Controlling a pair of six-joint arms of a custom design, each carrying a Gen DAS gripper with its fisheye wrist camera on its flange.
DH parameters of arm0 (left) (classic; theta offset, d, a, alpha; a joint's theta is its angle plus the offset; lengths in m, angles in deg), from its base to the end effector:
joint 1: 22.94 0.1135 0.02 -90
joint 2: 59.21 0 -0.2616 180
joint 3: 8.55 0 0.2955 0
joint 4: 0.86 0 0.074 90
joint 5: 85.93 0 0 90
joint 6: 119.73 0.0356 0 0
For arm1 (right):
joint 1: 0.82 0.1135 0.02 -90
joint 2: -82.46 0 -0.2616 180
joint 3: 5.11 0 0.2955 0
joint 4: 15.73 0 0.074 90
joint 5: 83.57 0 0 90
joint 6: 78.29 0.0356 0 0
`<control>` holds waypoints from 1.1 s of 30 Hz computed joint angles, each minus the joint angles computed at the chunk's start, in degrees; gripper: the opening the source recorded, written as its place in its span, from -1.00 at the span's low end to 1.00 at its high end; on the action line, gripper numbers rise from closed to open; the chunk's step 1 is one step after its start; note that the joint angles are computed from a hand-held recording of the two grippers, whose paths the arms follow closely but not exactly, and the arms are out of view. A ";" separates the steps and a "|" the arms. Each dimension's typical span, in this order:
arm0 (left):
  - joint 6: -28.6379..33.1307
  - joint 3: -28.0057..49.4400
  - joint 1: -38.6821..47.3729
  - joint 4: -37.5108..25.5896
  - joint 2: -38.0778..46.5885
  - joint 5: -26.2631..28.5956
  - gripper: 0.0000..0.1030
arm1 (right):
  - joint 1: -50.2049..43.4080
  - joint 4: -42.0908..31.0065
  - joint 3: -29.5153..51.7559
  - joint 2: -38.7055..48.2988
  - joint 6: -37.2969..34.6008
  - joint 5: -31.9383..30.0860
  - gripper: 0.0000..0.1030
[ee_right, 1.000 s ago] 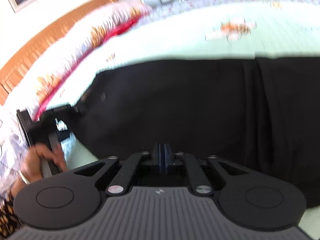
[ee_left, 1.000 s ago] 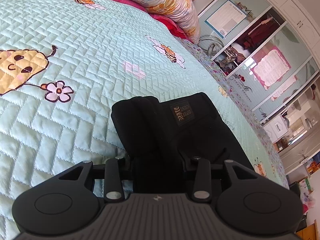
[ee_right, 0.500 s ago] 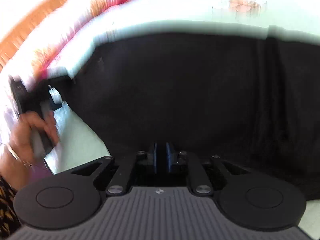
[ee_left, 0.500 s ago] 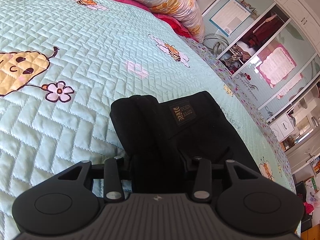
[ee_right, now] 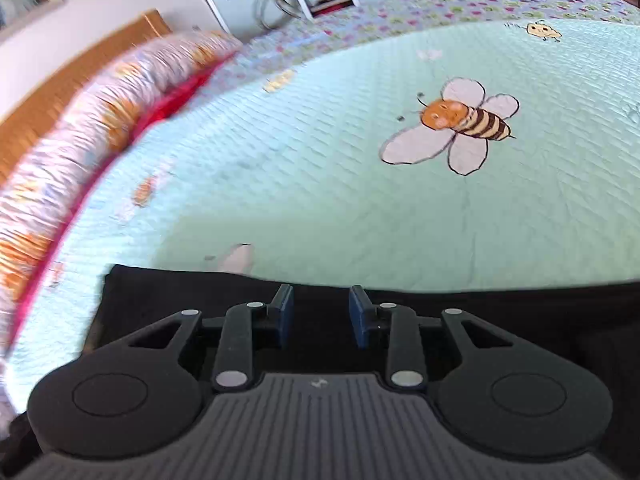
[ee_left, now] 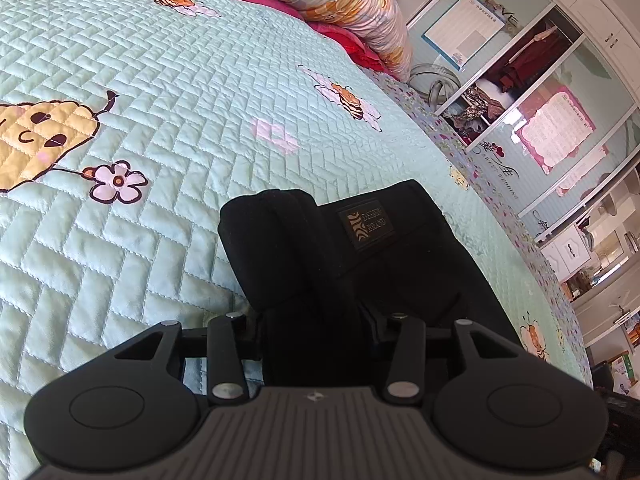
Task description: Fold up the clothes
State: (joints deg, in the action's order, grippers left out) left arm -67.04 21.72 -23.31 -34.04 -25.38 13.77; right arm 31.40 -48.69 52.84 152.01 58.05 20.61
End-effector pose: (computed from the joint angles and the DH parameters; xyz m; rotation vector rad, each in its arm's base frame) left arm 0.1850 -0.0072 0.1755 -0.6234 2.1693 -0.5462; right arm 0.2545 0.1501 0.2231 0.4103 2.3170 0.3967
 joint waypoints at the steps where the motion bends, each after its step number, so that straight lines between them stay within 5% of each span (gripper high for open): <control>1: 0.07 0.03 -0.12 -0.02 0.02 -0.12 -0.08 | -0.59 0.46 -0.83 0.11 0.05 -0.18 -0.34; 7: -0.13 -0.06 -0.23 -0.05 -0.06 -0.05 -0.06 | 1.10 0.34 -5.53 -6.29 1.33 2.08 -0.34; 13: -0.16 -0.33 -0.39 0.21 -0.49 0.35 0.02 | 11.59 -4.91 -9.53 -22.64 4.63 17.63 -0.34; 17: -0.30 -0.63 -1.09 1.20 -0.60 0.93 0.25 | 9.27 -2.94 -12.00 -21.49 5.19 12.54 -0.34; 19: -0.81 -1.25 -0.27 2.13 -1.00 2.47 0.31 | 4.87 0.03 -13.43 -17.88 5.50 4.20 -0.34; 22: -1.44 -2.07 0.77 2.74 -1.98 4.04 0.31 | 4.63 -0.12 -13.73 -16.96 6.89 3.56 -0.67; 27: -2.19 -4.20 1.42 3.93 -4.75 4.95 0.31 | 4.28 -1.38 -13.07 -15.67 7.69 4.01 -0.67; 33: -0.57 -4.20 1.04 2.82 -5.35 3.81 0.15 | -6.70 9.23 -17.12 -11.53 14.39 -7.66 -0.96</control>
